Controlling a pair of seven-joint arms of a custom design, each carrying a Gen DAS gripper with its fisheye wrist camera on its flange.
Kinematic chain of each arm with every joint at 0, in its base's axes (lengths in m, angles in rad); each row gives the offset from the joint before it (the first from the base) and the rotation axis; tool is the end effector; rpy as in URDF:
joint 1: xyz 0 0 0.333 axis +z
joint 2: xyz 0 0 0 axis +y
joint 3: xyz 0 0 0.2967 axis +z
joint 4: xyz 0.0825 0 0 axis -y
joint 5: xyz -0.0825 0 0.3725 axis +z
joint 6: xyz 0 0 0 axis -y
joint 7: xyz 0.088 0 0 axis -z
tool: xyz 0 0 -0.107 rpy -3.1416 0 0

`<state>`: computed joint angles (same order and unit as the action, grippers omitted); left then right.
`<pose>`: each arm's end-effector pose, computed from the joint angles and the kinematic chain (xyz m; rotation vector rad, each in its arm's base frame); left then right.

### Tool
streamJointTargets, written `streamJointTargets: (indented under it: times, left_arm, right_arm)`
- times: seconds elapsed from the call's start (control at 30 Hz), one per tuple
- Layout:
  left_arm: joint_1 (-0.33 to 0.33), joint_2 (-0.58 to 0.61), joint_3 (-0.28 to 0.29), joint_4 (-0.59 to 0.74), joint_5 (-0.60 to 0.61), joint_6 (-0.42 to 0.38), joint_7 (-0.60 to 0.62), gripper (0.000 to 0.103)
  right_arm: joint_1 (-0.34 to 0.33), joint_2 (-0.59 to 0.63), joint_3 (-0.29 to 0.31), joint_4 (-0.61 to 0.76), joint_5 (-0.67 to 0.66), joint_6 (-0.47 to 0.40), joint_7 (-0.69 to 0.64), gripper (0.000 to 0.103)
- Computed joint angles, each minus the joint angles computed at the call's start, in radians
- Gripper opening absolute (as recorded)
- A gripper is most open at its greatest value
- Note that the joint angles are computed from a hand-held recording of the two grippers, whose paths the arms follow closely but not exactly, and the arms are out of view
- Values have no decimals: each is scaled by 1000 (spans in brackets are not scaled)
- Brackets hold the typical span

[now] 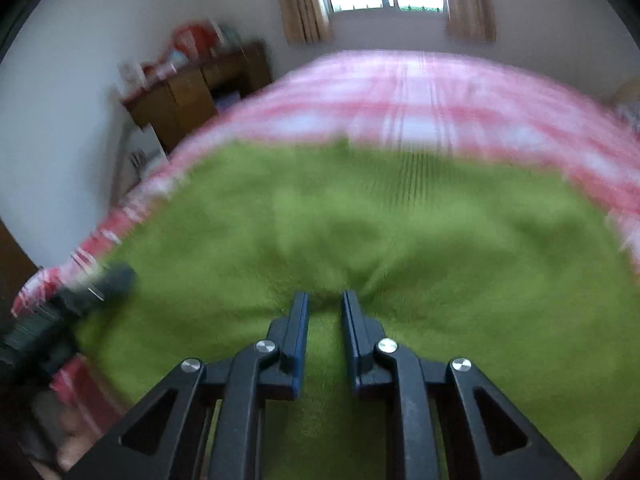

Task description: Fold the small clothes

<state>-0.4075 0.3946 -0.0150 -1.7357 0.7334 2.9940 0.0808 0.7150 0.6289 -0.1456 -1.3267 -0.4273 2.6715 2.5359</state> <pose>0.5999 -0.3205 0.4295 -2.1784 1.4580 -1.2205 0.6103 0.4408 0.4379 -1.6758 1.7166 -0.5132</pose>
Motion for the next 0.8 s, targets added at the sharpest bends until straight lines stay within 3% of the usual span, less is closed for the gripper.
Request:
streamJointTargets:
  times: [0.03,0.07,0.13,0.23,0.43,0.67,0.8]
  left_arm:
    - [-2,1,3,1,7,2,2,25]
    - [9,6,-11,5,-10,7,31,23]
    - [-37,3,32,27,55,-30,-4,21]
    - [-84,7,46,88,179,-128,9,19]
    - [-98,43,-11,199,335,-190,129,19]
    - [-39,104,-105,216,144,-120,450,16]
    - [-39,98,-96,193,57,-75,511,16]
  right_arm:
    - [-7,2,6,2,9,3,-5,17]
    - [-6,-1,2,-12,7,24,2,17]
    - [-10,-10,1,-33,14,49,4,17]
    - [-10,-18,-4,-55,21,77,8,18]
    - [-23,-44,-4,-120,72,179,11,18]
    - [-33,-59,-1,-176,162,268,-25,16]
    - [-31,-61,-3,-185,214,285,-63,16]
